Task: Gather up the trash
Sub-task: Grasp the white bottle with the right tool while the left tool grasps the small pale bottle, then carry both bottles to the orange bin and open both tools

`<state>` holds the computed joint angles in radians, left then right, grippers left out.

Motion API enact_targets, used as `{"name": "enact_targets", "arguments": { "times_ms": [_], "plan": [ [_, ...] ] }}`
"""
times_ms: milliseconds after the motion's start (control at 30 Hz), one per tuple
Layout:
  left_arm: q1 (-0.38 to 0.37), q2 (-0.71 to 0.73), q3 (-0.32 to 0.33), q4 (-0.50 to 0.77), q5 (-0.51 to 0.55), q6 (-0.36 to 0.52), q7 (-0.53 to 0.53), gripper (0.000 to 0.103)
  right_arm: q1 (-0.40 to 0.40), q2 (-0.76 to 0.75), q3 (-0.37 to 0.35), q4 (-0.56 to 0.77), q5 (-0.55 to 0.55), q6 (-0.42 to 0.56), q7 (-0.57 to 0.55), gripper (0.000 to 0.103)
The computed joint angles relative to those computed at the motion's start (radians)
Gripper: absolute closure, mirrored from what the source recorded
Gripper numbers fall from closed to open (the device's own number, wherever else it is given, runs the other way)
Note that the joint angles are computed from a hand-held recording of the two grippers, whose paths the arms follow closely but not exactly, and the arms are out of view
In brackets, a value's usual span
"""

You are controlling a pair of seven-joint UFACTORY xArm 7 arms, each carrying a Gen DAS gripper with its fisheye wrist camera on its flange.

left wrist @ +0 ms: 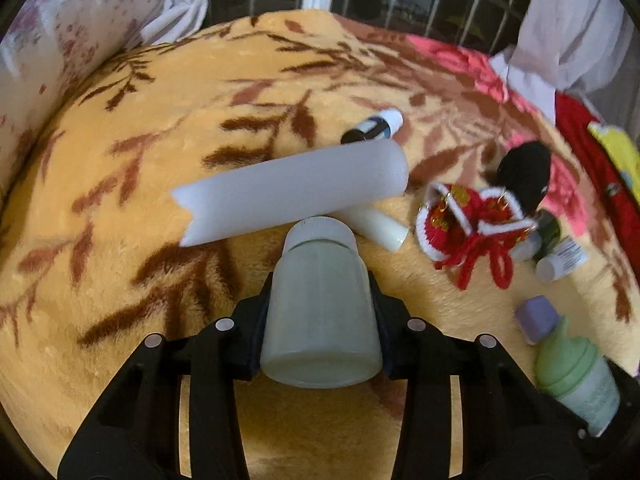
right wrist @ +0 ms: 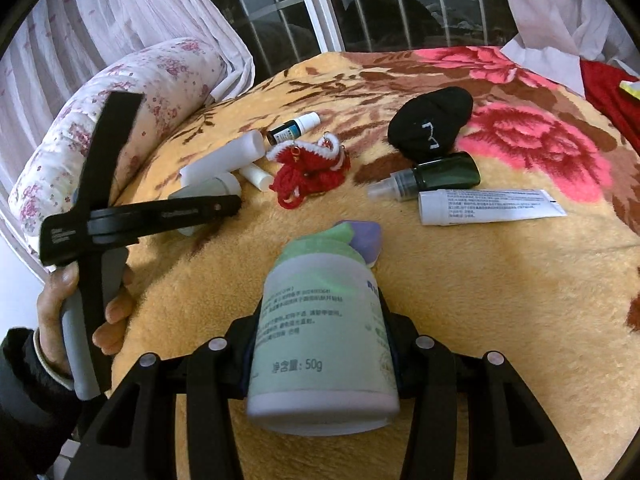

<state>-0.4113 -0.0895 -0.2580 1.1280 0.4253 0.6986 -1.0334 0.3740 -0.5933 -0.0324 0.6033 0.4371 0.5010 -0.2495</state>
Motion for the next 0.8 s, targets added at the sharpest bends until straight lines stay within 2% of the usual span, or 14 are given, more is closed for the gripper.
{"name": "enact_targets", "arguments": {
  "times_ms": [100, 267, 500, 633, 800],
  "plan": [
    [0.003, -0.065, -0.017, -0.051, 0.041, -0.013, -0.068, 0.063, -0.013, -0.009, 0.019, -0.009, -0.009, -0.017, 0.033, 0.056],
    [0.010, -0.214, -0.095, -0.143, 0.100, 0.020, -0.144, 0.063, -0.017, -0.063, 0.042, -0.045, -0.047, -0.046, 0.086, 0.056],
    [-0.003, -0.415, -0.191, -0.272, 0.056, 0.021, -0.155, 0.063, 0.001, -0.238, 0.070, -0.121, -0.106, -0.064, 0.168, 0.056],
    [-0.028, -0.526, -0.234, -0.345, -0.014, 0.023, -0.140, 0.063, 0.000, -0.404, 0.100, -0.182, -0.148, -0.006, 0.240, 0.056],
    [-0.092, -0.640, -0.298, -0.422, -0.107, 0.071, -0.109, 0.063, 0.022, -0.670, 0.135, -0.268, -0.189, 0.164, 0.326, 0.056]
  ]
}}
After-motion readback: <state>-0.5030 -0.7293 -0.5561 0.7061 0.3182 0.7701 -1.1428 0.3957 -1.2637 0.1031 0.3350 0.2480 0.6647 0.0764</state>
